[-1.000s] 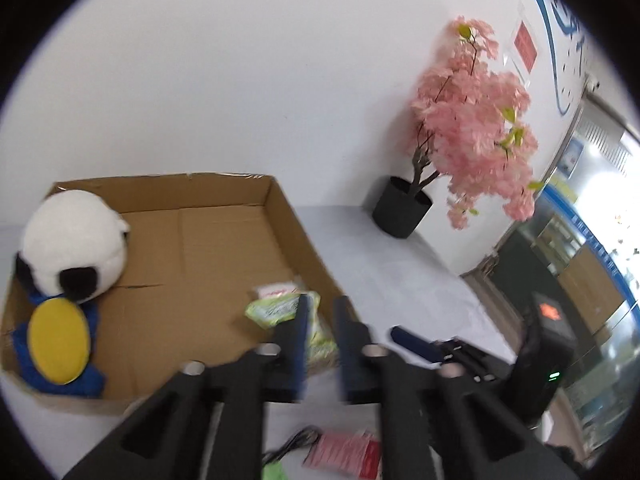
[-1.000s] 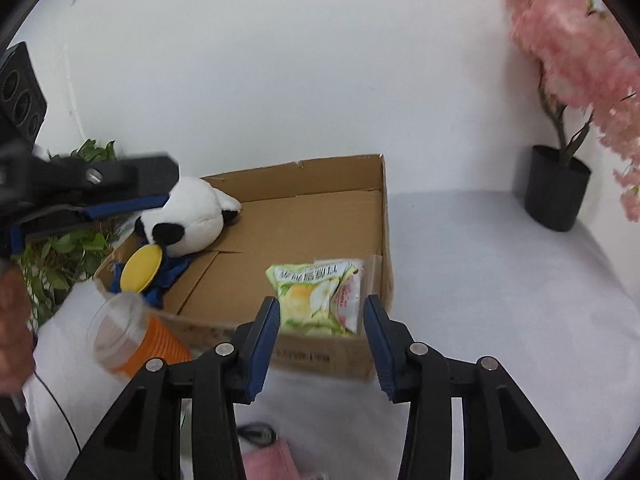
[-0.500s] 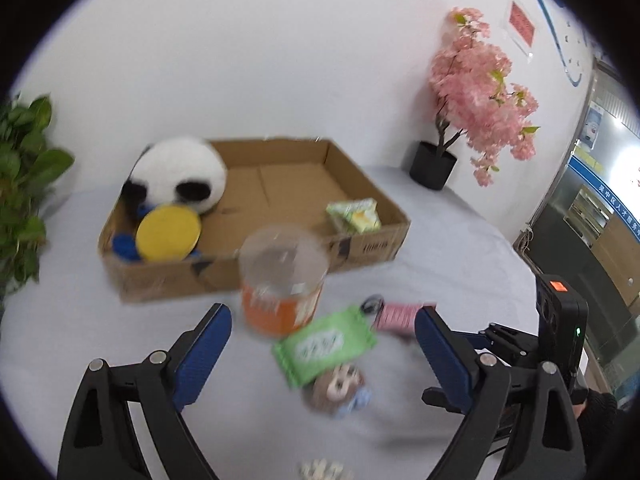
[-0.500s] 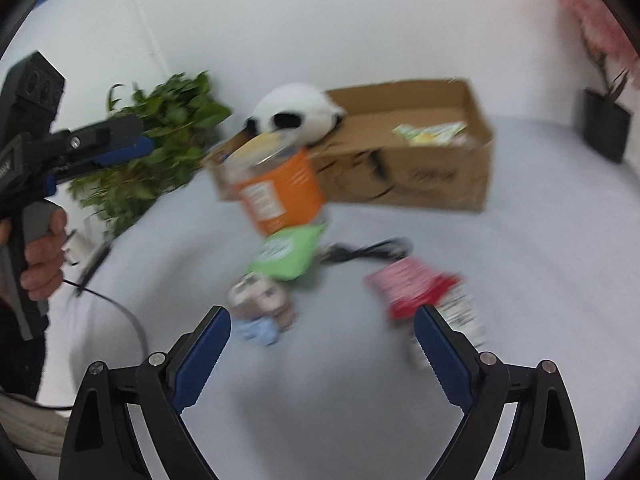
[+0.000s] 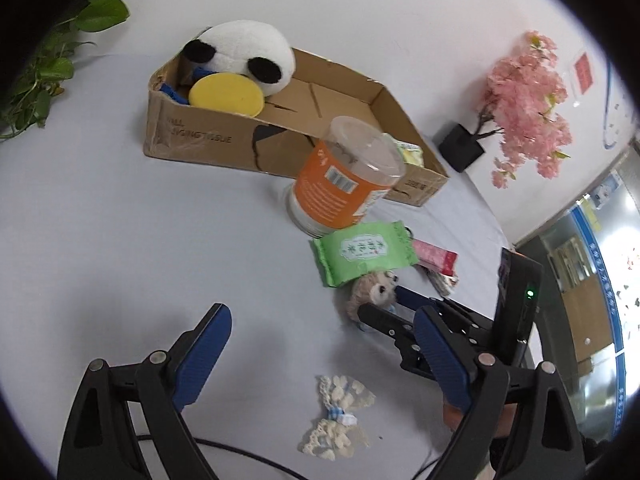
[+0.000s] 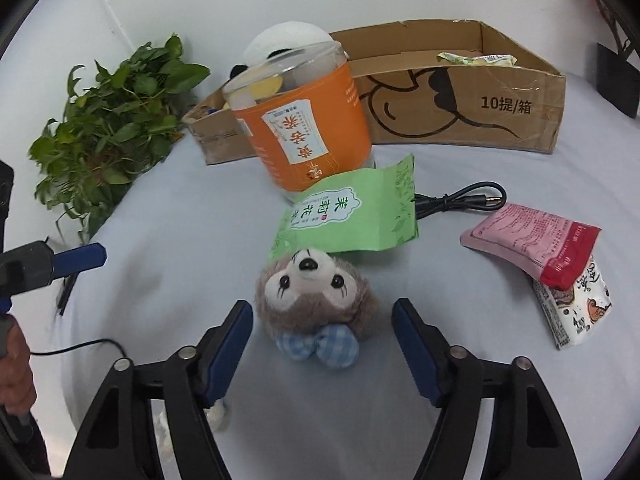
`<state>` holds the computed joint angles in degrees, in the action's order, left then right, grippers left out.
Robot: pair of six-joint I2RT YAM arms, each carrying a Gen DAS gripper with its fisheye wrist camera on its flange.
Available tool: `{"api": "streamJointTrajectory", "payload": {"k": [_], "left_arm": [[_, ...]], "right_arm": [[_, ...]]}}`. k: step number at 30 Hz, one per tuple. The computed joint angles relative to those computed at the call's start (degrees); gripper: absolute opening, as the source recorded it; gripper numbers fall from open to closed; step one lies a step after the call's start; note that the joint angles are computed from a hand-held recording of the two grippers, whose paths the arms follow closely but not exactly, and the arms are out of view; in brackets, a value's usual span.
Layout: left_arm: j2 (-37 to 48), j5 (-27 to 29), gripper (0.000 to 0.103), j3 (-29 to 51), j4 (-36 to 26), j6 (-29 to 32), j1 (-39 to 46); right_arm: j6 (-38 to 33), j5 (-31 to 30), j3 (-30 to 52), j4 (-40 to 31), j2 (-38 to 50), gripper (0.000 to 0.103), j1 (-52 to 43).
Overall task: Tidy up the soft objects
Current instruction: 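Move the right tool to the brown plush toy and grasp it, then carry the brown plush into the box and open the right tool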
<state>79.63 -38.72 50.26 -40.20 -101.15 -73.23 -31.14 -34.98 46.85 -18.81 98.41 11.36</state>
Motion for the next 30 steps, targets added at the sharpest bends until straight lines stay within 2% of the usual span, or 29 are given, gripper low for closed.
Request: {"api": "streamJointTrajectory", "payload": {"k": [4, 7, 10, 14, 18, 20, 23, 30], "left_arm": [[-0.40, 3.66, 0.092, -4.92, 11.60, 7.13, 4.76], [0.73, 8.01, 0.091, -7.77, 20.27, 11.74, 8.46], [2.94, 12.83, 0.088, -9.75, 28.86, 16.22, 11.30], [7.46, 18.73, 0.073, -9.55, 36.53, 20.95, 13.31], [11.40, 23.48, 0.052, -7.55, 39.31, 23.38, 14.89], [12.99, 24.85, 0.048, -6.44, 40.86, 24.42, 15.23], [16.54, 27.34, 0.034, -2.05, 40.89, 27.79, 15.96], [25.90, 29.85, 0.033, 14.73, 35.16, 38.92, 18.89]], "right_arm": [[3.16, 3.59, -3.02, 6.71, -1.11, 0.062, 3.50], [4.24, 4.33, -4.75, 8.87, -2.09, 0.055, 4.30], [3.15, 2.54, -5.61, 7.93, -2.58, 0.051, 3.01], [-1.40, -1.30, -4.78, 2.01, -3.11, 0.051, -0.94], [-3.49, -3.27, -4.36, -1.06, -3.01, 0.051, -4.27], [-4.88, -3.94, -3.79, -2.45, -2.17, 0.051, -5.97], [-6.39, -3.60, -4.28, -2.09, -2.59, 0.051, -8.53], [-7.81, -3.72, -2.00, 0.44, -3.22, 0.051, -16.77]]}}
